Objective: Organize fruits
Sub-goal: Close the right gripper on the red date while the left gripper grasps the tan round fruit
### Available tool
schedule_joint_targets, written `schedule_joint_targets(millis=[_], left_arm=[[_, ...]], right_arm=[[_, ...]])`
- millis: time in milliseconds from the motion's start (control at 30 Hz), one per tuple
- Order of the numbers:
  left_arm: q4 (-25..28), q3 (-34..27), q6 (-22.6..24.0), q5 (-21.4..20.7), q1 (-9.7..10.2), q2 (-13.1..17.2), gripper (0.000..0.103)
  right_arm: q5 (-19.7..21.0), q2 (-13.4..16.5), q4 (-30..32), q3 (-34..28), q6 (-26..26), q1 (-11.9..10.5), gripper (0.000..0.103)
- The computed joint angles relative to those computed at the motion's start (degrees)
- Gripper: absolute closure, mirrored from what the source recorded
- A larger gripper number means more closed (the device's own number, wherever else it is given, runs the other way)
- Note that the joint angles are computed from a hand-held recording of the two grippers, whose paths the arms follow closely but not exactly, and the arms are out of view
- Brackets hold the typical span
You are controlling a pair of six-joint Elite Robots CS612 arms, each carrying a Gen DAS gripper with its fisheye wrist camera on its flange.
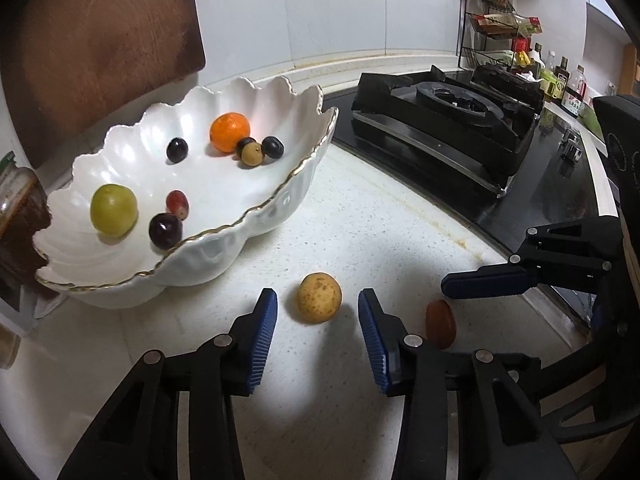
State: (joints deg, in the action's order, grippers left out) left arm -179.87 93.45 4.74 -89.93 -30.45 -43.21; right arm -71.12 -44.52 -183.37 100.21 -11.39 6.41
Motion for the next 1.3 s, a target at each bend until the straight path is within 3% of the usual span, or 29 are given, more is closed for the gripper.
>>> schedule_joint_targets(millis=[133, 233, 333, 833, 1300], left_arm=[[0.87, -0.47, 0.13, -0.43, -0.03, 0.33, 0.068], [0.93, -0.57, 0.08, -0.13, -0.11, 0.43, 0.075], [1.01, -0.63, 0.0, -0.09, -0.13, 0.44, 0.077], [-0.66, 2.8, -4.28, 5.04, -1.39, -2.11, 0.077], [-3.74, 6.85, -14.85, 10.91, -2.77, -5.06, 0.077]], right_arm=[[0.5, 0.02, -0.05, 0.03, -0.32, -0.1, 0.059], [0.8, 0.07, 0.01, -0.02, -0.49, -0.16, 0.073], [1.06, 0.1, 0.06, -0.06, -0.39, -0.22, 0.074], [1.64, -0.19, -2.96, 0.73, 0.86, -0.58, 0.075], [2.47, -1.46, -5.89, 1.52, 1.4, -1.1, 0.075]])
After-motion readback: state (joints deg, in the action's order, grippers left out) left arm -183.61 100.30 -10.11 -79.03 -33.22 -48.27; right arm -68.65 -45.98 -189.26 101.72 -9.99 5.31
